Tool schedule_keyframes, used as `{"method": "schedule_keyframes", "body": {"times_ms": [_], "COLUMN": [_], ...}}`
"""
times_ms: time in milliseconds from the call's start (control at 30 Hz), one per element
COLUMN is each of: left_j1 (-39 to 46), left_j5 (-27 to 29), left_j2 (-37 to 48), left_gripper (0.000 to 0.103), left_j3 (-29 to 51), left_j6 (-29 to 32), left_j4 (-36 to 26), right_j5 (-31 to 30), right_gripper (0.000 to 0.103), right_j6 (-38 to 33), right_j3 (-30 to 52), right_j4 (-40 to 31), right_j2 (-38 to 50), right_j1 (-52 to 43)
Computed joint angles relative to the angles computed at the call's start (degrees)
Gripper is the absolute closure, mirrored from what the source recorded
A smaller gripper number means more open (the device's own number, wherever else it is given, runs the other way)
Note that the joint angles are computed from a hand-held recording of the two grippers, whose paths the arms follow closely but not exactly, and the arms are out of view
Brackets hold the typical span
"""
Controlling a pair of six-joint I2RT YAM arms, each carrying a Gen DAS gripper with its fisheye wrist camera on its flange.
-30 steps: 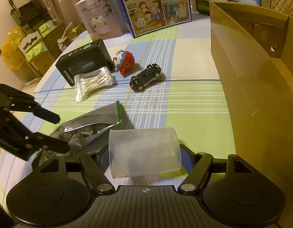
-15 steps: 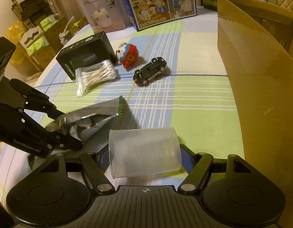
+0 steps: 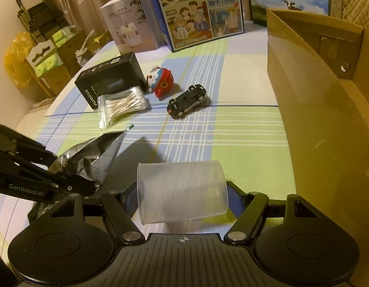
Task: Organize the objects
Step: 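Grasp the silver foil bag with the left tool while the right tool holds the cup, then carry the foil bag in the left tool while the right tool carries the cup over the box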
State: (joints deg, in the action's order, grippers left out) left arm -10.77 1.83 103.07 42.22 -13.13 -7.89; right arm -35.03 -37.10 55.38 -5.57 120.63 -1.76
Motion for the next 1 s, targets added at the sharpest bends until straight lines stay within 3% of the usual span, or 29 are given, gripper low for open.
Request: {"method": "schedule_keyframes", "body": {"times_ms": [233, 433, 767, 1000], "left_j1": [-2.69, -8.79, -23.09, -30.19], "left_j5": [-0.50, -5.10, -14.36, -19.18], "left_j2": [-6.89, -15.55, -28.56, -31.60], "left_gripper": [0.073, 0.073, 0.073, 0.073], "left_j3": [-5.05, -8.81, -12.14, -10.84], "left_j6": [-11.15, -20.93, -39.33, -46.89], "left_j4": [0.79, -1.63, -6.46, -10.34], "right_j5": [-2.16, -3.93, -8.24, -10.10], "right_gripper": [0.034, 0.034, 0.034, 0.034], "right_j6": [-1.68, -5.39, -14.22, -18.94], "right_j3": [-4.62, -9.11, -13.20, -12.54], "right_j4": [-1.20, -2.62, -12.40, -18.98], "right_j2": [-3.95, -9.85, -20.97, -24.73], "right_j1": [-3.59, -8.11, -16.59, -21.65]}}
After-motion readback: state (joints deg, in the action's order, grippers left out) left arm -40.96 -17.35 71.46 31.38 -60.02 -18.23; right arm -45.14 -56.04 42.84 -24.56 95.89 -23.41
